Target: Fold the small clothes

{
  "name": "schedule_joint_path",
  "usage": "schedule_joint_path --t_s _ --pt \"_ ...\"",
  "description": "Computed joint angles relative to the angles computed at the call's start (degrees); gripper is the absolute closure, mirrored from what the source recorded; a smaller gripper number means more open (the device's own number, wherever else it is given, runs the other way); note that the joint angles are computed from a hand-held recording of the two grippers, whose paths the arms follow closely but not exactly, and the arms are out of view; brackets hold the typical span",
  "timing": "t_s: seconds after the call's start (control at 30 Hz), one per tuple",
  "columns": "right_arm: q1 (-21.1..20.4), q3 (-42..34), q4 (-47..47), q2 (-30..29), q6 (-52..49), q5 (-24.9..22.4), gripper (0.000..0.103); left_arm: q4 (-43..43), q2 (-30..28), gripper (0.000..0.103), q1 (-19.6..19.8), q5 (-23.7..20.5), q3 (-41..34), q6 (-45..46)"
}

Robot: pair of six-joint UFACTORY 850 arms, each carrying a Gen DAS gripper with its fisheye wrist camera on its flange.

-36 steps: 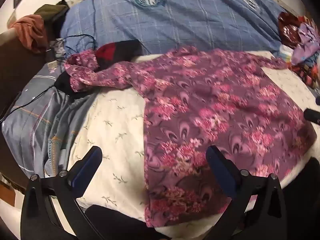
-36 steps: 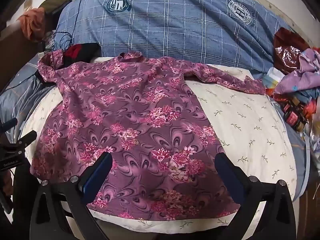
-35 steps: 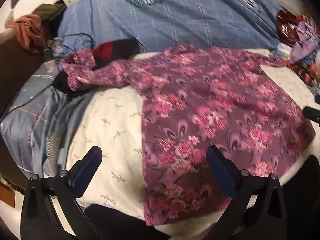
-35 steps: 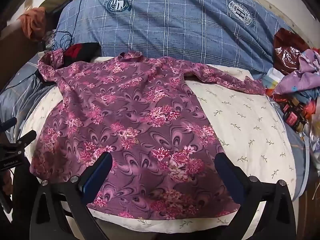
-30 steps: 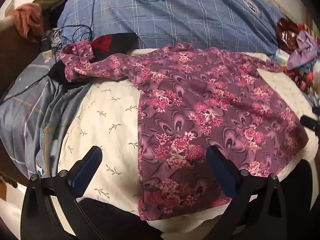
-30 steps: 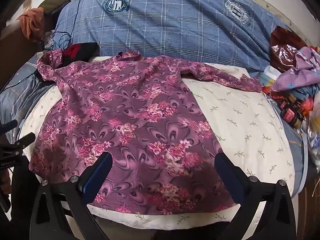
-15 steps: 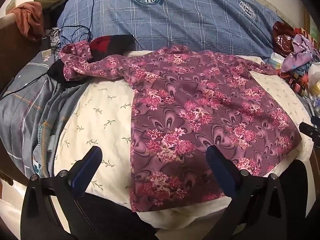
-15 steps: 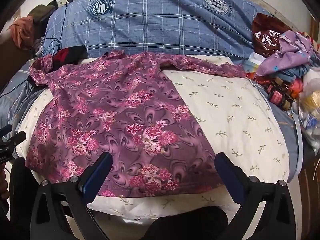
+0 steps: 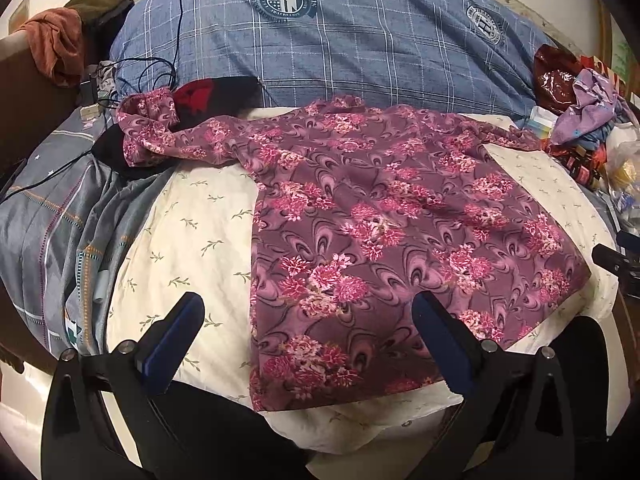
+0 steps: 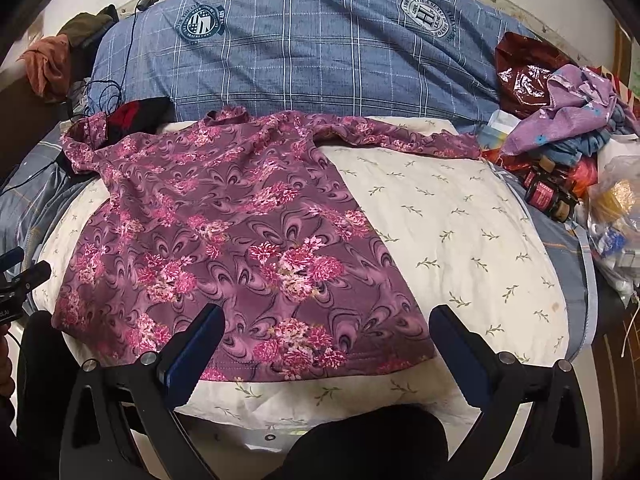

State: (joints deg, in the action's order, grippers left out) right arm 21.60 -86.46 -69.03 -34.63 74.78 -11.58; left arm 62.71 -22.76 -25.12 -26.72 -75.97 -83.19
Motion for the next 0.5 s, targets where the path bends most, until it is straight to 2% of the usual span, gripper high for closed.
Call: schedule_joint_path --t_s 0.5 --pt "0.0 -0.2 1.7 -0.2 -1.7 0.3 0.000 -1.4 -0.3 0.000 0.1 0.9 -0.2 1.9"
